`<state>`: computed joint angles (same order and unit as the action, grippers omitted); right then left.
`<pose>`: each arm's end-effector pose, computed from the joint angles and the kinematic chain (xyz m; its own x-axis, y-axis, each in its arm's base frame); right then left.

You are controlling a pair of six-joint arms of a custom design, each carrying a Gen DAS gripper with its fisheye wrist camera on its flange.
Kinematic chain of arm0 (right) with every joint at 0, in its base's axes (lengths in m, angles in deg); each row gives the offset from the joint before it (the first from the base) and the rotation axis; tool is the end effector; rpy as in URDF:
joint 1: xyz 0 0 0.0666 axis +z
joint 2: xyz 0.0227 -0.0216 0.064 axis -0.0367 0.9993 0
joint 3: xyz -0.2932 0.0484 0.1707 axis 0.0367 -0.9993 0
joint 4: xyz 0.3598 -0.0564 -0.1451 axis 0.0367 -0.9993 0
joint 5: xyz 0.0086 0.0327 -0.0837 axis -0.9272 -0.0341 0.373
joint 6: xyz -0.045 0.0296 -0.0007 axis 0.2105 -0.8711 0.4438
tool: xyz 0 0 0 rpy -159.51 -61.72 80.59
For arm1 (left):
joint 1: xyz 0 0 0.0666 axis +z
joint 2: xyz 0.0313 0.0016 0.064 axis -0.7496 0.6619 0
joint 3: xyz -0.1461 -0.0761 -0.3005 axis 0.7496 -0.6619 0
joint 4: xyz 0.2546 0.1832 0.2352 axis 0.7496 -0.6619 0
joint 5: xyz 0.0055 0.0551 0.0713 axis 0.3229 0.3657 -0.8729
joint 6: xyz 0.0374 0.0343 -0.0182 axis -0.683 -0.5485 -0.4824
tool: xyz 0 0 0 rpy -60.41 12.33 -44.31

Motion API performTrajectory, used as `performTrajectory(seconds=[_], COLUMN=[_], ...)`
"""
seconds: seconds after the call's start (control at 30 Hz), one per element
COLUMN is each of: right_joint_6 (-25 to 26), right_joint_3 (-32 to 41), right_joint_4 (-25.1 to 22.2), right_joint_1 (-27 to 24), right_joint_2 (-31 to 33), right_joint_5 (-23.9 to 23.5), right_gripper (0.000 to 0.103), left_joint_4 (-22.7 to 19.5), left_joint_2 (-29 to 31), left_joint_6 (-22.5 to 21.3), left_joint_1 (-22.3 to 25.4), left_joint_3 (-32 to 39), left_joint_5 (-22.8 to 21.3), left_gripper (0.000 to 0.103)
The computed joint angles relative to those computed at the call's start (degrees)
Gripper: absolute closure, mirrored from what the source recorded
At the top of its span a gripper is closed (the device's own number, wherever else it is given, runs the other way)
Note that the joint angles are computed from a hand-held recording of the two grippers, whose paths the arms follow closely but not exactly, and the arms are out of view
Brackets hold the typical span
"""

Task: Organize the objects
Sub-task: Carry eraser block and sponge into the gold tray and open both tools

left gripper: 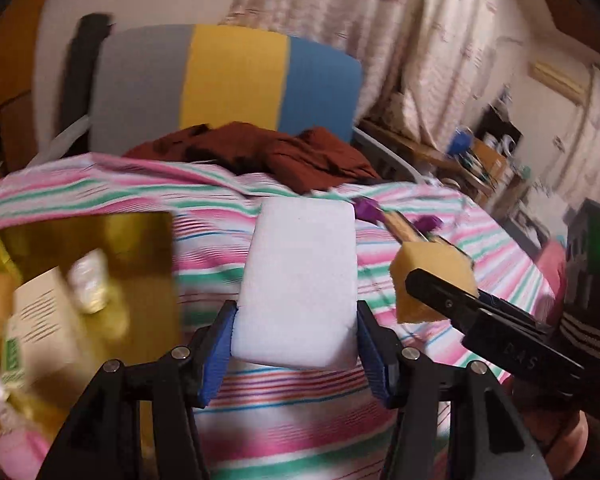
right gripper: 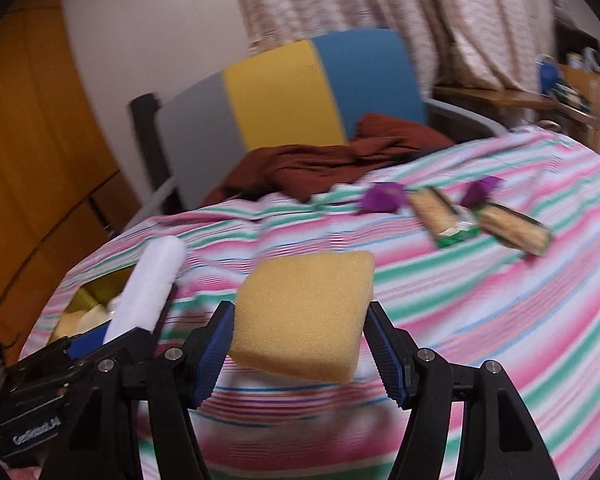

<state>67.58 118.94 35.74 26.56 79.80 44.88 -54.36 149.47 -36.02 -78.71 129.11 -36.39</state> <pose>0.5161 0.2931 0.4954 -0.6198 -0.1775 -0.7644 -0.5741 0.7666 0.2875 0.3920 -0.2092 0.5062 -0.5524 -0.3975 -0.7327 -0.3185 0.9130 -0.2551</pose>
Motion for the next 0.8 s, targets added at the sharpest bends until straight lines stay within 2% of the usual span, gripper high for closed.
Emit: performTrajectory(seconds=[0.17, 0.33, 0.5, 0.6, 0.67, 0.7, 0.73, 0.8], right_joint_6=[1.2, 1.5, 1.8, 2.4, 3.0, 3.2, 3.3, 2.9], right_joint_3=[3.9, 10.7, 20.8, 29.9, 37.2, 42.5, 44.8, 44.0], right_joint_4=[-1.5, -4.5, -8.7, -12.9, -17.3, -20.1, -21.2, -20.3], right_joint_1=[3.6, 7.2, 10.3, 11.9, 12.7, 13.2, 13.5, 13.7], right_joint_2=[1.6, 5.5, 11.6, 17.4, 21.9, 25.0, 26.5, 26.2], right_joint_5=[-2.3, -4.5, -5.7, -5.7, -5.9, -5.8, -5.4, -4.1], right_gripper=[0.037, 0.037, 0.037, 0.034, 0.024, 0.021, 0.017, 0.015], left_joint_4=[-2.9, -6.7, -8.0, -9.4, -10.0, -10.1, -10.2, -9.7], left_joint_2=[-6.3, -8.9, -10.7, -10.4, -10.7, -11.0, -11.3, -12.2], left_joint_6=[5.6, 7.4, 8.2, 7.8, 8.1, 8.3, 8.5, 8.5], left_joint_1=[2.0, 4.0, 5.0, 4.9, 4.0, 3.4, 3.0, 1.9], left_joint_3=[-5.6, -8.8, -11.8, -12.2, -12.4, -12.5, -12.4, -12.7], left_joint_5=[-0.4, 2.2, 4.6, 4.5, 2.9, 1.8, 1.1, -0.5], left_gripper=[0.045, 0.045, 0.044, 0.042, 0.037, 0.030, 0.025, 0.024])
